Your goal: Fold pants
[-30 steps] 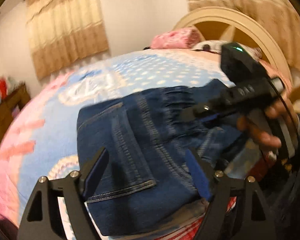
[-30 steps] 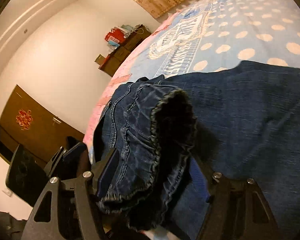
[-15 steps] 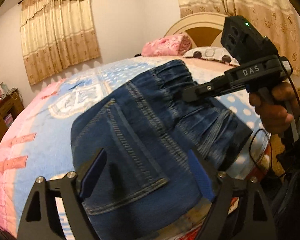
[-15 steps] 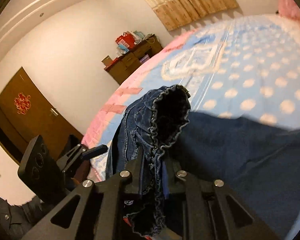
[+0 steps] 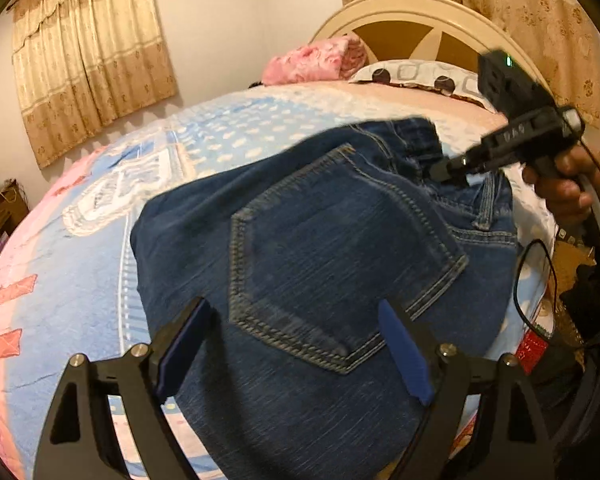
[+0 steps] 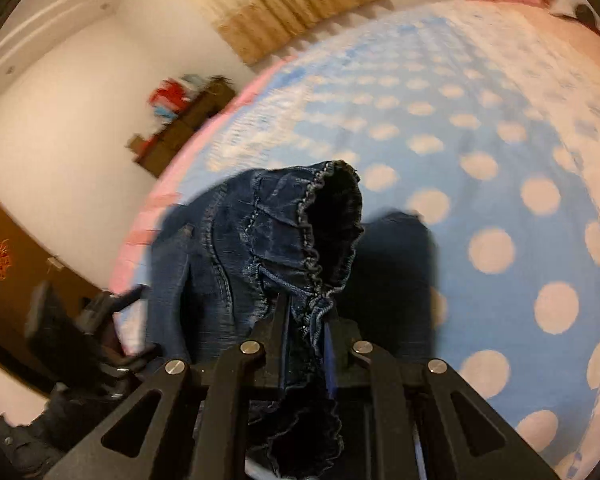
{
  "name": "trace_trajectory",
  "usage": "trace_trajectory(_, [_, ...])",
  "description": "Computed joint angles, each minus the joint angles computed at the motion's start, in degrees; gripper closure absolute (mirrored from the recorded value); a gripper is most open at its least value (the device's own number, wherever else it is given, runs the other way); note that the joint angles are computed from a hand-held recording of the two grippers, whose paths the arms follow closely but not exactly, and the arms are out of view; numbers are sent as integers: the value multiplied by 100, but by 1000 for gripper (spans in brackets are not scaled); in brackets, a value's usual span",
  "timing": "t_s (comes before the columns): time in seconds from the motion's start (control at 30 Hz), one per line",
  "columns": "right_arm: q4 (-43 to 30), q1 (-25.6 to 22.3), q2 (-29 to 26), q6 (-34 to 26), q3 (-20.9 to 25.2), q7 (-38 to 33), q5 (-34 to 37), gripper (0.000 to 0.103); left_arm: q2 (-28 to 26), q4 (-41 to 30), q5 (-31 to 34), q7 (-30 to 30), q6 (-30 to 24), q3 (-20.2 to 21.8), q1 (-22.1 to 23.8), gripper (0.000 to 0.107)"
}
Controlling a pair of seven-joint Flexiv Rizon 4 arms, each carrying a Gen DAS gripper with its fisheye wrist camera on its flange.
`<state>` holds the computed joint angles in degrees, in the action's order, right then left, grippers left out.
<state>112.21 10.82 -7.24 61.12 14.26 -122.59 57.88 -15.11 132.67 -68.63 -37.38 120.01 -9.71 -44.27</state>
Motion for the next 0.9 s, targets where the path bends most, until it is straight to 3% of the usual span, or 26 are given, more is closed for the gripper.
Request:
trace_trajectory(0.07, [-66, -111, -111, -196, -36, -143, 242, 89, 71, 71, 281, -273, -60, -1, 95, 19])
trace_trajectory(0.23, [0, -197, -85, -91, -61, 68, 104, 71, -112, -172, 210, -149, 143, 49, 31, 19])
trace_trajectory(0.33, [496, 321, 203, 1433, 52, 912, -859, 70, -314, -421, 19, 100, 174, 83, -15, 18])
trace_trajectory(0.4, [627, 349, 488, 1953, 206, 630, -603, 70, -407, -556, -231, 345, 190, 56, -63, 18])
trace_trajectory(0.47, [485, 304, 891, 1551, 166, -592, 509, 69, -454, -669, -508, 563, 197, -6, -78, 17])
trace_trajectory(0.53, [443, 420, 1232, 863, -34, -1541, 1264, 62, -465, -693, -654, 652, 233, -83, -53, 17])
trace_trajectory(0.6, [492, 621, 1313, 358, -151, -1800, 1299, 60, -468, -720, -789, 702, 245, -157, -12, 15])
trace_trajectory(0.77, [807, 1020, 848, 801, 12, -1144, 562, 60, -445, -695, -930, 589, 123, -277, 142, 7])
trace_trajectory(0.83, [832, 947, 677, 621, -64, -1107, 666, 60, -475, -735, -1028, 667, 59, -308, 166, 5])
trace_trajectory(0.9, [777, 666, 571, 137, -185, -2007, 1473, 62, -528, -755, -1074, 707, 54, -338, 182, 4])
